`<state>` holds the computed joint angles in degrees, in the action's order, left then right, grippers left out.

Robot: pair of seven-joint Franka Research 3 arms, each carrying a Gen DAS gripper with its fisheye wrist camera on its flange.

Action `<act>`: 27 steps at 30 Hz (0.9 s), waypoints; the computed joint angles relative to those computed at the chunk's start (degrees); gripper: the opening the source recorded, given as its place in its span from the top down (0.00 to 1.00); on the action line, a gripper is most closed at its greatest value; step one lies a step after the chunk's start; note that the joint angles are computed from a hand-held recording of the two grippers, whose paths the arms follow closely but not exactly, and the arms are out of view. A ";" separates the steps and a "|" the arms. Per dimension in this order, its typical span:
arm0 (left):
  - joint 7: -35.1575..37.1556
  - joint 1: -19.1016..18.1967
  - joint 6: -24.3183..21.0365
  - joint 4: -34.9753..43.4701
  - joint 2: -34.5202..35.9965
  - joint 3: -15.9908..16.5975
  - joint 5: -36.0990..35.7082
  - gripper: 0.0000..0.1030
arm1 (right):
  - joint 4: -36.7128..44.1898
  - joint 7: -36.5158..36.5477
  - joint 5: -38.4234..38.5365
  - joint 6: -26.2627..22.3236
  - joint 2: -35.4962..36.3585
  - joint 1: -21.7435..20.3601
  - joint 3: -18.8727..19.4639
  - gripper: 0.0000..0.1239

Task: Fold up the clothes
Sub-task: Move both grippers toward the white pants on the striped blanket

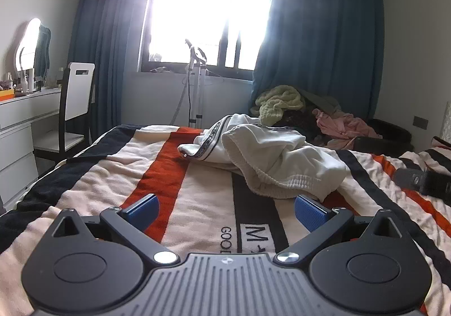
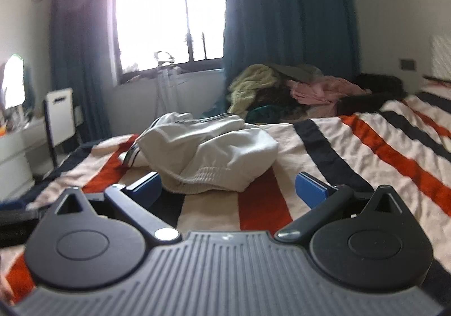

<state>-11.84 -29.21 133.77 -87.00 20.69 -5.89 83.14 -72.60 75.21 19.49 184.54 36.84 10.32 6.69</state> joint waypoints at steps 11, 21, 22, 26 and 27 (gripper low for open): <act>-1.57 -0.64 -0.53 -1.77 -1.66 -0.82 -1.34 0.00 | 0.31 -2.08 3.86 -0.42 0.47 -8.31 11.21 0.17; 7.81 -4.32 -12.04 6.80 2.76 -1.48 -1.98 0.00 | -3.83 -2.87 -6.80 14.85 2.55 -20.54 28.28 0.17; 10.85 -5.18 -13.53 9.16 4.32 -1.07 -2.21 0.00 | -4.27 -1.27 -9.83 14.87 3.25 -23.33 31.68 0.17; 19.87 -6.32 -13.59 19.76 10.58 0.75 -6.46 0.00 | -6.78 4.77 -17.96 18.51 5.92 -31.27 41.14 0.17; 21.84 -6.33 -13.25 23.01 12.57 1.21 -7.74 0.00 | -7.27 6.11 -18.68 19.37 6.04 -32.01 41.68 0.17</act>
<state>10.00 -35.54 120.52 -63.99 33.26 -4.68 75.41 -79.88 81.32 0.81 203.91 42.88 -21.69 48.37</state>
